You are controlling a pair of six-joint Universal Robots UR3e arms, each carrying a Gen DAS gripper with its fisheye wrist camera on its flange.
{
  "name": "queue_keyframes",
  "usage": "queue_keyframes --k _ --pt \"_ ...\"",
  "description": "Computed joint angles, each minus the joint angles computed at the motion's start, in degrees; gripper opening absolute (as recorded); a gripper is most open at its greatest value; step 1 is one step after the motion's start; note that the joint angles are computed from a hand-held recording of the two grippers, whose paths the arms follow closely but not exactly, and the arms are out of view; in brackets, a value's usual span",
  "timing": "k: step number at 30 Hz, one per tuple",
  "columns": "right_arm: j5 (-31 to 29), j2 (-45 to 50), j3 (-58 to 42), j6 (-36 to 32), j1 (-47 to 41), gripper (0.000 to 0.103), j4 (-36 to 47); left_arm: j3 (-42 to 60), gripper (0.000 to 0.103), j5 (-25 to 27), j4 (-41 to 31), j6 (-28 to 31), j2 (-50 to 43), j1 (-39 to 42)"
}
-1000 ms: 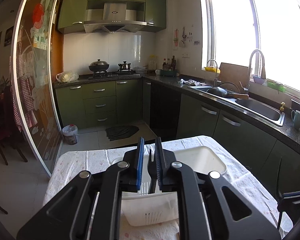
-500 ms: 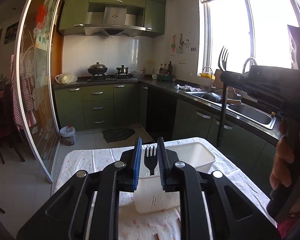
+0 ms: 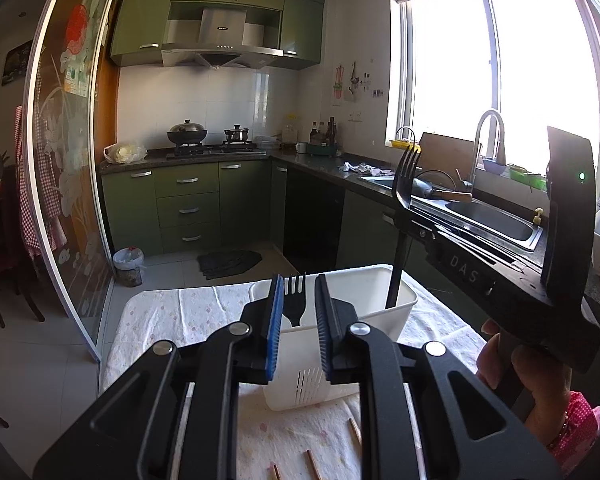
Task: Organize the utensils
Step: 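Lift both black forks into the white basket and open both grippers, then grasp the clear spoon with the left gripper while the right grasps the white spoon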
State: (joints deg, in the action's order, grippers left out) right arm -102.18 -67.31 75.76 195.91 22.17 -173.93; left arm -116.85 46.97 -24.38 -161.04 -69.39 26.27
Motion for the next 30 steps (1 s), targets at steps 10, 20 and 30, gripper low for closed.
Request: queue_keyframes --k 10,20,30 --pt "0.5 -11.9 17.4 1.6 0.5 0.024 -4.9 -0.3 0.015 -0.5 -10.7 4.9 4.9 1.9" --pt "5.5 -30.3 35.4 5.6 -1.9 0.024 0.1 -3.8 0.015 7.1 -34.5 18.1 12.5 2.2" --pt "10.0 -35.9 37.9 7.3 -4.3 0.024 7.1 1.2 0.015 22.1 -56.9 15.1 7.4 -1.9"
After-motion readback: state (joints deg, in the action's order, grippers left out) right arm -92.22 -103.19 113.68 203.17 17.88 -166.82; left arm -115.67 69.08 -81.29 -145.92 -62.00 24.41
